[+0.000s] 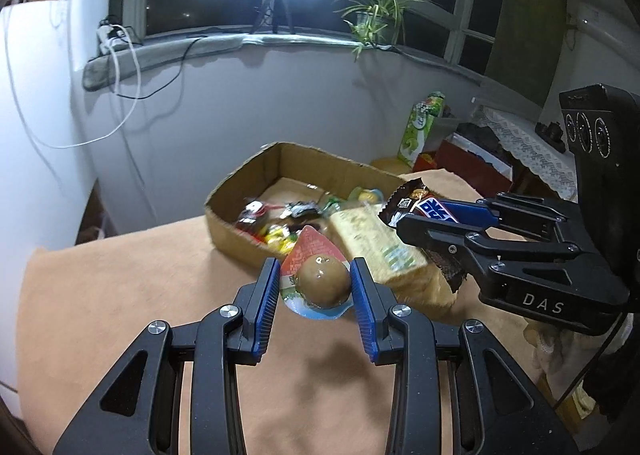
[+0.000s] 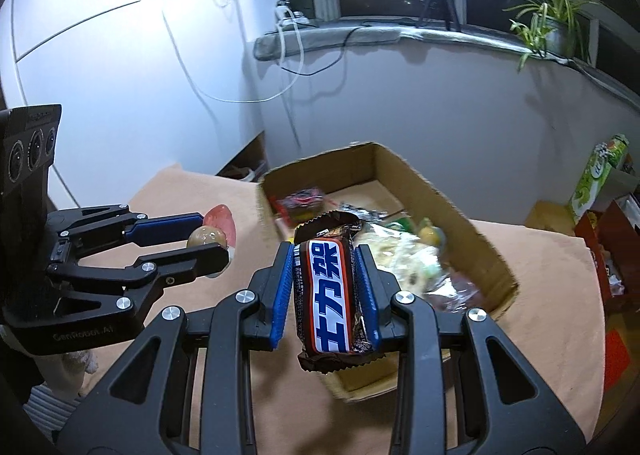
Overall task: Organize snacks
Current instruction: 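Carry the round candy in the left gripper while the right gripper carries the Snickers bar to the box, then open the right gripper dropping the Snickers bar into the box while the left gripper releases the round candy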
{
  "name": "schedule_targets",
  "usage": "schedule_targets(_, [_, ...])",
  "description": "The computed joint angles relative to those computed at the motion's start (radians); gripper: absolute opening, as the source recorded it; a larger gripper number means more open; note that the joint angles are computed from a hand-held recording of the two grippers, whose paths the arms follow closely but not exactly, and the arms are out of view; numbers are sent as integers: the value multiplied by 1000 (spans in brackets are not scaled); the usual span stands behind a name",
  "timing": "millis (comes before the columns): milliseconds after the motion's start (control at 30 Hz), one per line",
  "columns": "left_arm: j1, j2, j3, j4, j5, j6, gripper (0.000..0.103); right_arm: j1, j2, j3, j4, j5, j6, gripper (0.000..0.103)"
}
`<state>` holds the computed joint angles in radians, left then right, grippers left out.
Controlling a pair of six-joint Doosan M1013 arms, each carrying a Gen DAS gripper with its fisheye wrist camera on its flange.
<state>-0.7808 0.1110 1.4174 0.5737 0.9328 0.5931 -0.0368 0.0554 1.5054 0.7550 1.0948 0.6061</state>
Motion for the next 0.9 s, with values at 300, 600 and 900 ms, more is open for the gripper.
schedule_targets(300, [21,57,-57,-49,-19,48,34,-17,38,-34,-26,-6,36,32])
schedule_targets(600, [27,83,-88,-51,-6,50,35,-18,45,-40,-37,-28,53,33])
schedule_targets(900, [21,84,-95,-8,8,20,46,-25,31,-33,-21,-53,56,57])
